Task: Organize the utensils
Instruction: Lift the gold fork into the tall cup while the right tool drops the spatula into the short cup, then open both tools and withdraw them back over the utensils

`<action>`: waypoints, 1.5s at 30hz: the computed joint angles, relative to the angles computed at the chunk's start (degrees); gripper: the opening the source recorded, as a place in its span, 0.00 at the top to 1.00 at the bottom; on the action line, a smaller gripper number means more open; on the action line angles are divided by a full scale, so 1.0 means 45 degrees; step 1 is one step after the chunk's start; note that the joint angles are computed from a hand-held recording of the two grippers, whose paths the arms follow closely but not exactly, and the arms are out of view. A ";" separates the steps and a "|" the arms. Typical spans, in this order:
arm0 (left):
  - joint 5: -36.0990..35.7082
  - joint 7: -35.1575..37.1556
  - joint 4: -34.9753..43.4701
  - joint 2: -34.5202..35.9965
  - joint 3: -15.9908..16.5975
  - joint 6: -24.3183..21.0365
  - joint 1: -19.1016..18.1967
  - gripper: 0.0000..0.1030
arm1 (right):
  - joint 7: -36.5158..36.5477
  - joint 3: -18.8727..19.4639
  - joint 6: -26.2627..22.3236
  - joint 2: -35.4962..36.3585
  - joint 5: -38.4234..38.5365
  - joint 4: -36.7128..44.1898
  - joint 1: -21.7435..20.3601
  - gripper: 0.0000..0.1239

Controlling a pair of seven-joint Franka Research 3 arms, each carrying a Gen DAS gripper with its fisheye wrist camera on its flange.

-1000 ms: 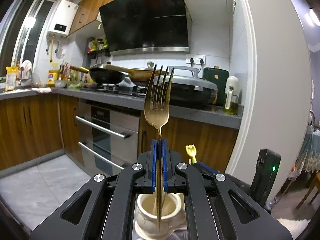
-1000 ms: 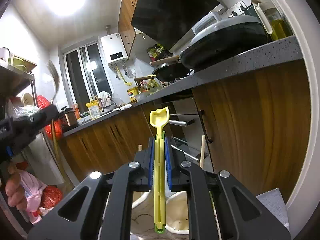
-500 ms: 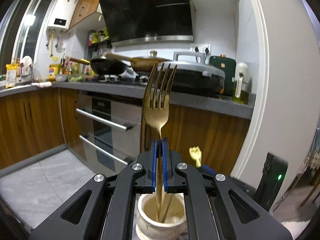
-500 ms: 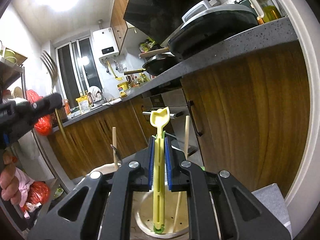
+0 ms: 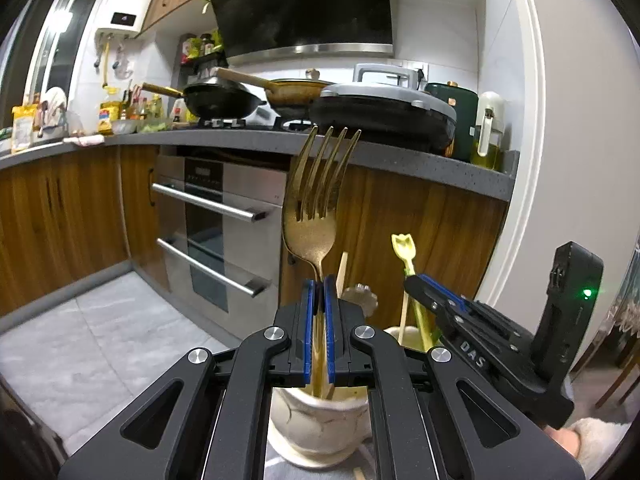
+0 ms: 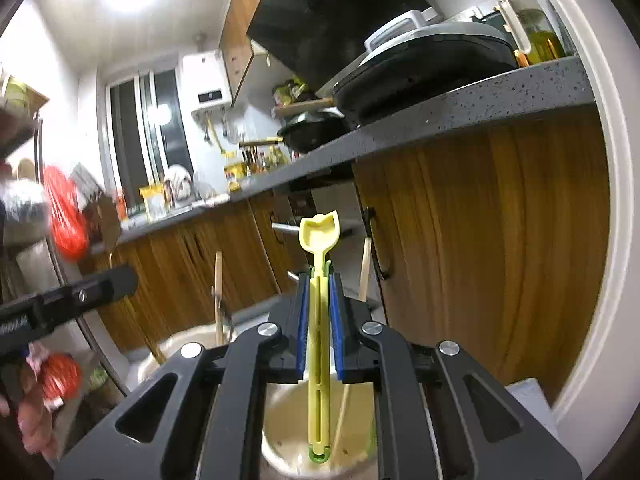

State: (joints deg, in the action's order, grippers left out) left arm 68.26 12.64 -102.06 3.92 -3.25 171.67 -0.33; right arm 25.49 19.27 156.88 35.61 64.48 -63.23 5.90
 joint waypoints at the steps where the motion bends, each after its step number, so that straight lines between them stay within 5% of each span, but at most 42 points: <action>1: 0.0006 -0.0040 -0.0148 -0.0070 0.0007 0.0058 0.0008 0.94 | -0.0108 -0.0088 0.0119 -0.0352 -0.0085 -0.0507 -0.0031 0.92; 13: 0.1859 -0.2065 -0.0857 -0.0423 -0.0242 -0.0213 0.0164 0.94 | -0.0798 -0.0899 0.0121 -0.2359 0.0439 -0.3483 -0.0123 0.92; 21: 0.2730 -0.2811 -0.0709 -0.0231 -0.0161 -0.0158 0.0188 0.95 | 0.0417 -0.1504 0.0118 -0.2330 -0.0719 -0.3598 0.0315 0.92; 39: 0.3145 -0.3229 -0.0589 -0.0153 -0.0115 -0.0351 0.0227 0.90 | 0.1877 -0.1244 0.0116 -0.1784 -0.1752 -0.2976 0.0067 0.90; 42: 0.3245 -0.3368 -0.0655 -0.0204 -0.0131 -0.0522 0.0218 0.84 | 0.1791 -0.1079 0.0116 -0.1823 -0.1473 -0.3034 -0.0077 0.73; 45: 0.3306 -0.3582 -0.0713 -0.0235 -0.0123 -0.0413 0.0257 0.67 | 0.1642 -0.1037 0.0171 -0.1873 -0.1242 -0.3083 -0.0125 0.66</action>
